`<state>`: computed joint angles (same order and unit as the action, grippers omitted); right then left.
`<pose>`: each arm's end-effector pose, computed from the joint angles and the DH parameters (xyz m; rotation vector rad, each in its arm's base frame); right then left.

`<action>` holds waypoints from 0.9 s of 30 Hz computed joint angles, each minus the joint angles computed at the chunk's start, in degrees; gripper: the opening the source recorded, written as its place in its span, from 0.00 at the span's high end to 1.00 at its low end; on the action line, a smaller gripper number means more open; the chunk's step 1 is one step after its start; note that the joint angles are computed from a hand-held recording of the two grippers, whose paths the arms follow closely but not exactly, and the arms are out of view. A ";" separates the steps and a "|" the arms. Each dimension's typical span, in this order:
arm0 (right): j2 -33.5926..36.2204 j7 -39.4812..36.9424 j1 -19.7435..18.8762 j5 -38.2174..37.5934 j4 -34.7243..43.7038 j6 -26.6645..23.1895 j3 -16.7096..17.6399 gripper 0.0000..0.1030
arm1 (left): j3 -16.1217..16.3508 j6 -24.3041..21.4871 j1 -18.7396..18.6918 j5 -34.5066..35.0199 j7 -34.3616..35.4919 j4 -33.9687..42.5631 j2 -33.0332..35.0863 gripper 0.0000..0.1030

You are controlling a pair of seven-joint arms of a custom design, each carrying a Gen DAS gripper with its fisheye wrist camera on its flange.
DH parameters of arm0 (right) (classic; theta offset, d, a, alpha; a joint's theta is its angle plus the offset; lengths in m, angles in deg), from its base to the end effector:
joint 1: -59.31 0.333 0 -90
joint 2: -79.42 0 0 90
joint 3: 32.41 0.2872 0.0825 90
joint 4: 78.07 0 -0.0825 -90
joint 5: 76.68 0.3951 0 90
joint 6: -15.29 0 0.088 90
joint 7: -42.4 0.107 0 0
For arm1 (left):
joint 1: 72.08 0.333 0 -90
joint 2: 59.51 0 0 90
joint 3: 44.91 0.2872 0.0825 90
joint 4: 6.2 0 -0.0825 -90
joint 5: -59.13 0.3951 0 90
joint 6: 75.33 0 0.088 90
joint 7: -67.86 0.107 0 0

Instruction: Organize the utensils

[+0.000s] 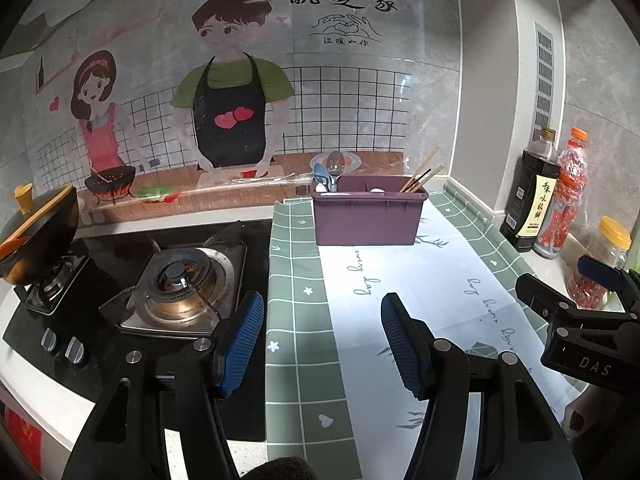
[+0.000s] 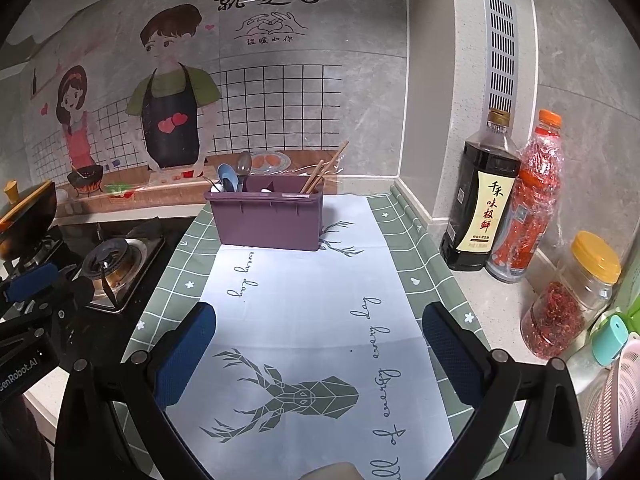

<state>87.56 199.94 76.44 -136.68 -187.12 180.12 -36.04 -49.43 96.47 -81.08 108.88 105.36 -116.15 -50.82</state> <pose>0.6073 0.1981 0.4658 -1.6156 1.6580 -0.9039 0.6075 -0.2002 0.4724 -1.5440 1.7371 -0.9229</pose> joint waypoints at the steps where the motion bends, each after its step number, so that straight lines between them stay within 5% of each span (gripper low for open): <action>1: -0.04 0.08 -0.02 -0.06 -0.06 0.09 -0.05 0.00 | 0.01 -0.05 -0.05 0.06 -0.10 0.03 0.02 0.40; 27: -0.55 0.26 -0.34 -0.53 -0.60 0.37 0.08 0.00 | -1.09 -1.46 -0.26 1.08 -2.14 -1.14 -1.38 0.40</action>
<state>87.01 200.20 76.10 -137.21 -187.72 180.49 -35.95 -50.51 95.01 -81.34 109.96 103.22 -117.29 -52.20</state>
